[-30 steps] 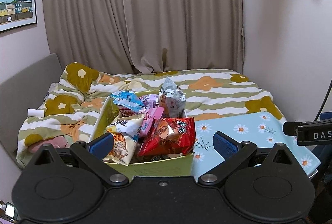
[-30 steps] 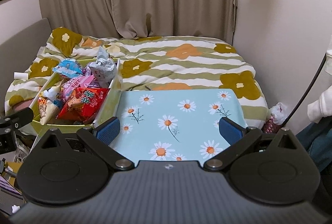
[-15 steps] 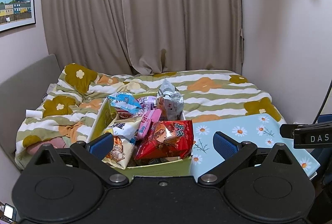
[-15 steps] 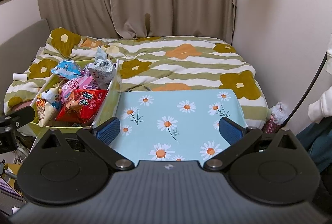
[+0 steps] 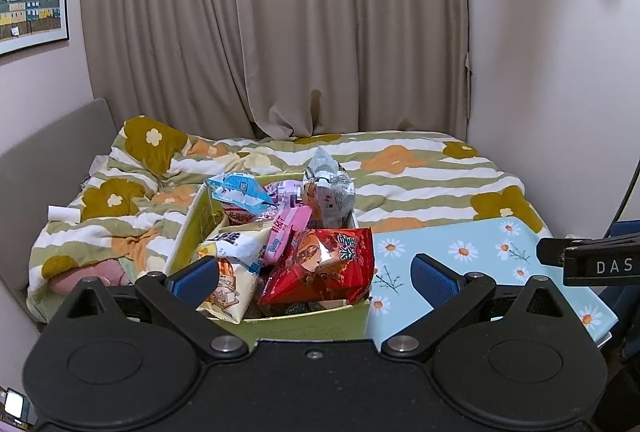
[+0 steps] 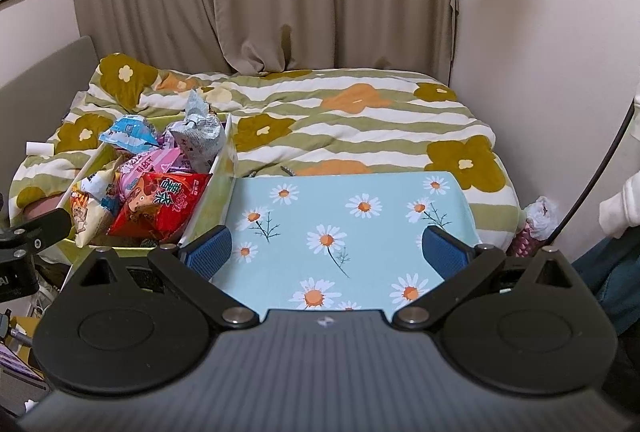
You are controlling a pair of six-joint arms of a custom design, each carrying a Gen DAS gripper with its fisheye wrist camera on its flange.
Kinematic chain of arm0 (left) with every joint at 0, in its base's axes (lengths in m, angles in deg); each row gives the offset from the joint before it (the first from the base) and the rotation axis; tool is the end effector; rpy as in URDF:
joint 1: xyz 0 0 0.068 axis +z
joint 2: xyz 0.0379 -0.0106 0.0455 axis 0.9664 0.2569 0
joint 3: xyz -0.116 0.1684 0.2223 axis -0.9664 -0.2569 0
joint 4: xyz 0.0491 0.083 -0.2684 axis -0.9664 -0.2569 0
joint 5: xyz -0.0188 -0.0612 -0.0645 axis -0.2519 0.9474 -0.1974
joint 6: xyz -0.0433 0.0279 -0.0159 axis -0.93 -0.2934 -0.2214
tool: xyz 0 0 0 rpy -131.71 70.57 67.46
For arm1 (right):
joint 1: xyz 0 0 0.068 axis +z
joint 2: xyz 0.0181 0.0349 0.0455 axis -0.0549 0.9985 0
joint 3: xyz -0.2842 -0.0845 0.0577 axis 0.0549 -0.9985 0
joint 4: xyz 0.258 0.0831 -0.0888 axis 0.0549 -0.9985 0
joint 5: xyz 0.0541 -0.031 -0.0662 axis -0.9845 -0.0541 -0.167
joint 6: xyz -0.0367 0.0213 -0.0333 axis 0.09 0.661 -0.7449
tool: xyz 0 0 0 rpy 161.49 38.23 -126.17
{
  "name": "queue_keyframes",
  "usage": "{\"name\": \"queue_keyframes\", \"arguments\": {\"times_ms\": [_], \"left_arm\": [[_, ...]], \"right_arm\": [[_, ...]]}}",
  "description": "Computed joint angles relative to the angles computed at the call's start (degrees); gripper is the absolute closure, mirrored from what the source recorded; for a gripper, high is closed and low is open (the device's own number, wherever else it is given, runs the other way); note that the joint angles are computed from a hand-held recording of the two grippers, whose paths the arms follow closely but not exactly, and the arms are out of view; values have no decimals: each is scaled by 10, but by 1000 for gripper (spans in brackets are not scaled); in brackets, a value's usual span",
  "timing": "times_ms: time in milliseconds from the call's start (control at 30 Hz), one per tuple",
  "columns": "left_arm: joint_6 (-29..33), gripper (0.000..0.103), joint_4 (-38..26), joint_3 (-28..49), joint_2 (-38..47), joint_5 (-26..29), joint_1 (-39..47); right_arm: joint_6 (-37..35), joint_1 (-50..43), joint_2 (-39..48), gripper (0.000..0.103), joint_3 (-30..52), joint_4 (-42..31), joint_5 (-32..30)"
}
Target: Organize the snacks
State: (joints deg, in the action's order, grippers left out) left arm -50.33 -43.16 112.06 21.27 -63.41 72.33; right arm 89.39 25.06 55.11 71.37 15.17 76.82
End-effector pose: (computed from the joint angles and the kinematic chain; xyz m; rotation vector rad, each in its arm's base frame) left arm 0.2829 -0.0221 0.2708 0.4309 2.0532 -0.1396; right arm 0.2270 0.0980 0.2937 0.4157 2.1944 -0.1688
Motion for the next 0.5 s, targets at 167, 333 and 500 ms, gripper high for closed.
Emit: {"name": "queue_keyframes", "arguments": {"times_ms": [167,333,500], "left_arm": [[-4,0,0,7,12,1,-2],[-3,0,1,9,16,2,-1],[-5,0,8,9,21,-9,-3]], "right_arm": [[3,0,5,0,1,1,-1],[1,-4,12,0,1,7,-5],[2,-4,19,0,0,13,-7]]}}
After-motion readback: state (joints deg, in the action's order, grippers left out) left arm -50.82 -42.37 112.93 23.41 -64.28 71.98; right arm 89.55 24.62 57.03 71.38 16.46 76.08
